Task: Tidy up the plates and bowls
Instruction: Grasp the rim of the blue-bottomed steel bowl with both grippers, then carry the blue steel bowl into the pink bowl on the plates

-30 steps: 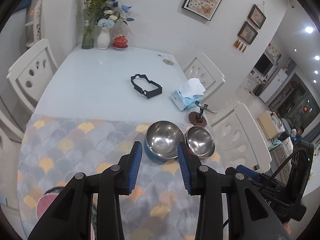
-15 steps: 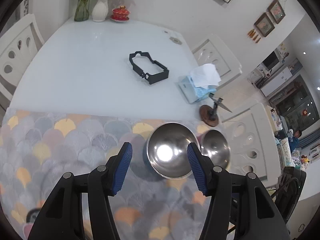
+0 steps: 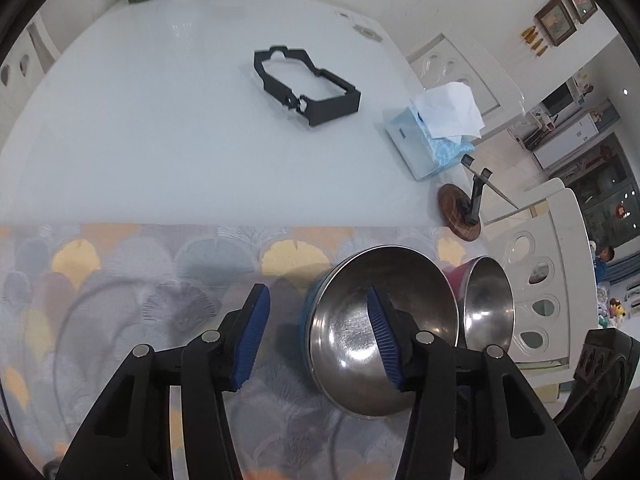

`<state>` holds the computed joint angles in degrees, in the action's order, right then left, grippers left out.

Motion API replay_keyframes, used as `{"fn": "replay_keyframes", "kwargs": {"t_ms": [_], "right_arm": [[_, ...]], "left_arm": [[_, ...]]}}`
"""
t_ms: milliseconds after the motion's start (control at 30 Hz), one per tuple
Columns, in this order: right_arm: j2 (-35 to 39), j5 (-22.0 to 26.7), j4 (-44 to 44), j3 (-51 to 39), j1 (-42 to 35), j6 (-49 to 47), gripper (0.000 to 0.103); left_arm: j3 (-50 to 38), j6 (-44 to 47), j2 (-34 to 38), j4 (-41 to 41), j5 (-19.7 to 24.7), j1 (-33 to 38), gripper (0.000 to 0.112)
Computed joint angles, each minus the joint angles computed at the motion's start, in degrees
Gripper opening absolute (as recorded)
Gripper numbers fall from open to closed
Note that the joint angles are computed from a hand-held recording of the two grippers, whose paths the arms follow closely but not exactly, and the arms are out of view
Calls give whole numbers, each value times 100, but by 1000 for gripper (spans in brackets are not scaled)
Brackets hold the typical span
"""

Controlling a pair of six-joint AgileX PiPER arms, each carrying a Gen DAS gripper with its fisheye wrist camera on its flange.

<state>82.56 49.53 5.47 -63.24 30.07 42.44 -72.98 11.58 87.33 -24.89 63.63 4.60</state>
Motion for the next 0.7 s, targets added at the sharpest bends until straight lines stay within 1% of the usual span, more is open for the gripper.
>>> {"fn": "replay_keyframes", "kwargs": {"t_ms": [67,200,300,333,367,500,700], "right_arm": [[120,-82,94,-2,-43,-73,50],[322,-237,214,-14,-92,-132,43],[469,-312,266,-49,-119,-164,35],[499,-328,283,-50,-126,-179,32],[542,-344,307,-58,-135,-202,32],[598,-420,304,-54,-109,-220,28],[621,-448,225,-31,-67,-222,26]], "left_arm": [[15,14,112,-39,-90,-37,47],[21,80,309,-111,-203,-87,43],[45,191,452,-305,-209,-33,35],[58,227,498,-371,-199,-15,30],[58,227,529,-386,-200,-21,28],[145,250,527,-367,-278,-68,27],[252,258,456,-278,-341,-103,25]]}}
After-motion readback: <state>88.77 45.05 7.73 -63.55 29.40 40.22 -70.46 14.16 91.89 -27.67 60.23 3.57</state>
